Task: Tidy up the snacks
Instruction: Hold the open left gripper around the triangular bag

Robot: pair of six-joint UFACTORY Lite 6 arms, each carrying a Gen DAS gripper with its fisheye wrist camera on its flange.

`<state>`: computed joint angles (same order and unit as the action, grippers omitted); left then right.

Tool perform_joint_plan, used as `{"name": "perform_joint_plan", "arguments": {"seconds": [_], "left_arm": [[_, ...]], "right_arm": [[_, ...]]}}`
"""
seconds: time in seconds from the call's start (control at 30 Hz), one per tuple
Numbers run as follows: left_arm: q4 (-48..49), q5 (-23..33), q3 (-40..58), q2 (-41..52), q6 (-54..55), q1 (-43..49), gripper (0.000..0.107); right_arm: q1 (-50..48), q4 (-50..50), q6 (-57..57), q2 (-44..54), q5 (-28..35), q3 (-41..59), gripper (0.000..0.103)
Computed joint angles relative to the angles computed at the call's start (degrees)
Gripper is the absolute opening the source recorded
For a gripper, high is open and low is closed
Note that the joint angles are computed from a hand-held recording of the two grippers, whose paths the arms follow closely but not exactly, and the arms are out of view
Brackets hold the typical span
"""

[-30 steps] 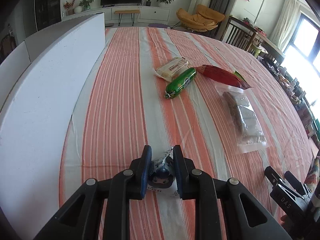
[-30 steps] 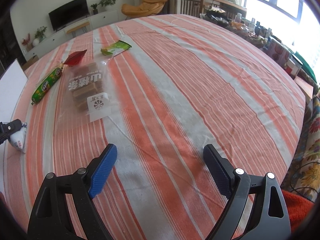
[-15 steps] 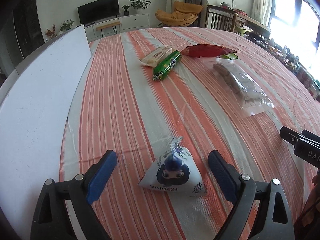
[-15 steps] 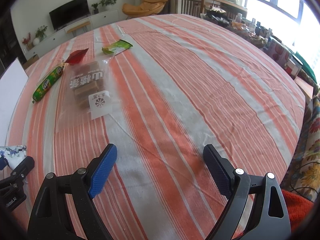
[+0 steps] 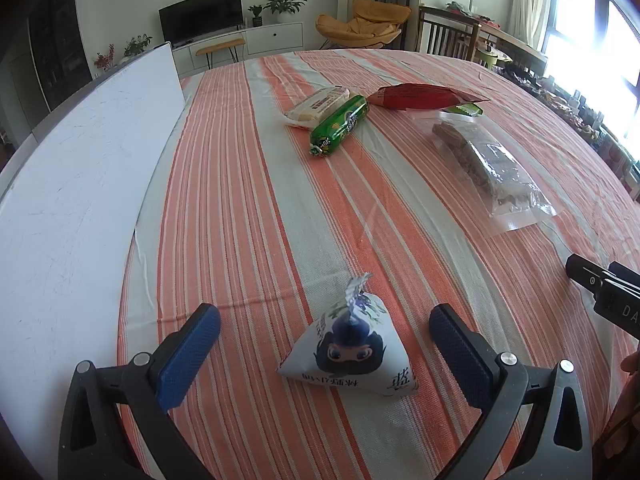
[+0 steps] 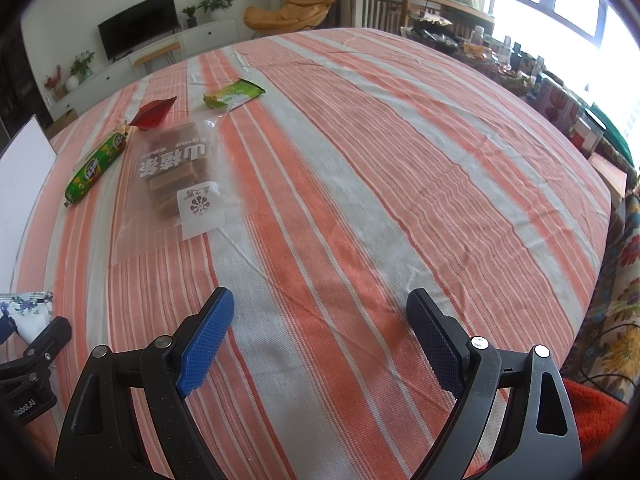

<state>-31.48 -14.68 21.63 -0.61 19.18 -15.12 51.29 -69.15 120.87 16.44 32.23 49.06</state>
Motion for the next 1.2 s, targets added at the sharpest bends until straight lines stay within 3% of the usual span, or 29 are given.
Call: {"name": "perform_joint_plan", "arguments": {"seconds": [1.1, 1.2], "left_arm": [[0.75, -0.04, 0.01, 0.10, -0.57, 0.17, 0.103], [0.75, -0.05, 0.03, 0.13, -0.56, 0.17, 0.103]], "right_arm": [[-0.28, -0.30, 0.41, -0.68, -0.63, -0.54, 0.091], [-0.56, -11.05, 12.37, -6.62, -2.69, -5.56, 0.089]]}}
